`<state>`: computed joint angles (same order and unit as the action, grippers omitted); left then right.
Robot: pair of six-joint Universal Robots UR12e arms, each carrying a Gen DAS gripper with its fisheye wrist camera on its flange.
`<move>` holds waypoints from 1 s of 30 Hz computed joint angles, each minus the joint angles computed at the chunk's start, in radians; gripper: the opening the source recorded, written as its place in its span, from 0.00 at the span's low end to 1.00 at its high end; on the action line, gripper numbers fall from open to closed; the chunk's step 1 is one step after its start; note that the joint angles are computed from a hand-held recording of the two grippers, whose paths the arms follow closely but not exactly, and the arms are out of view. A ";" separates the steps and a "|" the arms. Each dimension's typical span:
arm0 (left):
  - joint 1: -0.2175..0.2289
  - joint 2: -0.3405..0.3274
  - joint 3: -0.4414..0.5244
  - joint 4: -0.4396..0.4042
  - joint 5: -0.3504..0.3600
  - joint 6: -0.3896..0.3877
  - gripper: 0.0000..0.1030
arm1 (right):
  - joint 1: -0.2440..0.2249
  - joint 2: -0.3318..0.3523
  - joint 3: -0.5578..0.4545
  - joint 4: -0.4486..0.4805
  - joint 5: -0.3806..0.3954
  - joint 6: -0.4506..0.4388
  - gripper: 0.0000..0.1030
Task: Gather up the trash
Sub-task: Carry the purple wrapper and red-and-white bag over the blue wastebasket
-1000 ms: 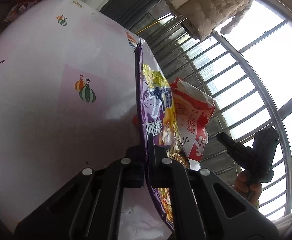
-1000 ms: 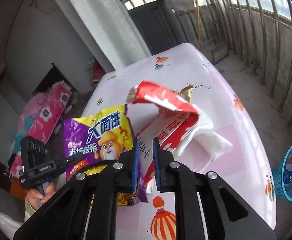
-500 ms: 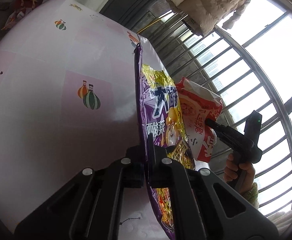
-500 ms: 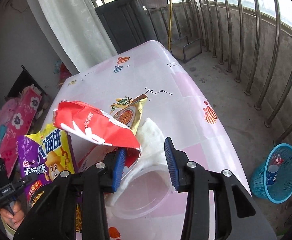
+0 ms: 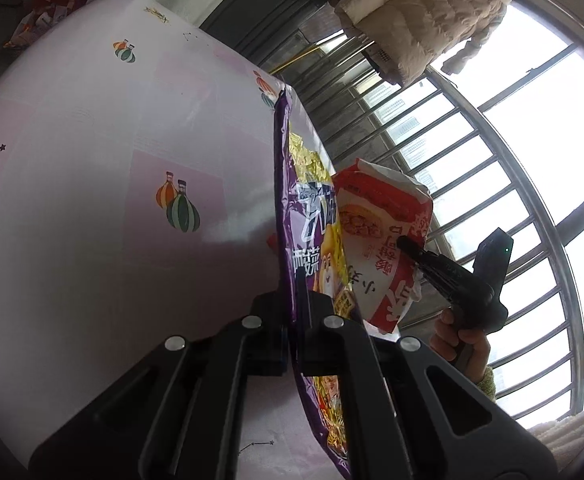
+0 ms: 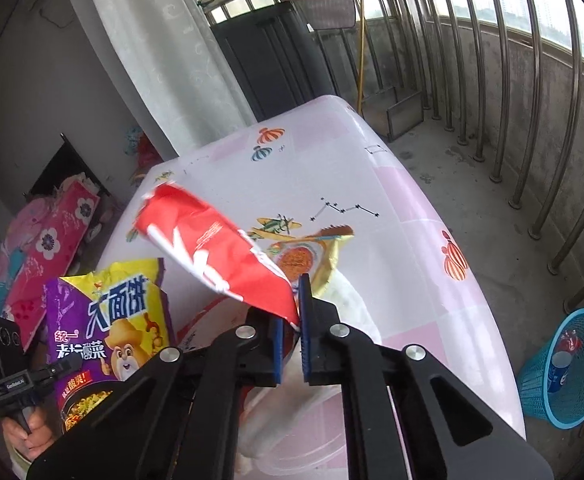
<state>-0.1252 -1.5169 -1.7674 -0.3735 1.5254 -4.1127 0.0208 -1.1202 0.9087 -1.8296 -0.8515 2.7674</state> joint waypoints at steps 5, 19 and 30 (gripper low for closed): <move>-0.006 0.023 0.005 0.037 0.039 0.022 0.01 | -0.014 -0.038 0.072 -0.100 0.122 0.055 0.05; -0.042 0.019 0.118 0.058 0.174 0.131 0.00 | -0.080 -0.050 0.116 -0.223 0.411 0.197 0.05; -0.063 -0.124 0.328 -0.044 0.080 0.225 0.00 | -0.180 -0.087 0.223 -0.527 0.400 0.449 0.05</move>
<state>-0.1886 -1.6413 -1.4394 -0.4173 1.6053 -3.8881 -0.1588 -1.2070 1.1315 -2.3567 -0.4511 3.2167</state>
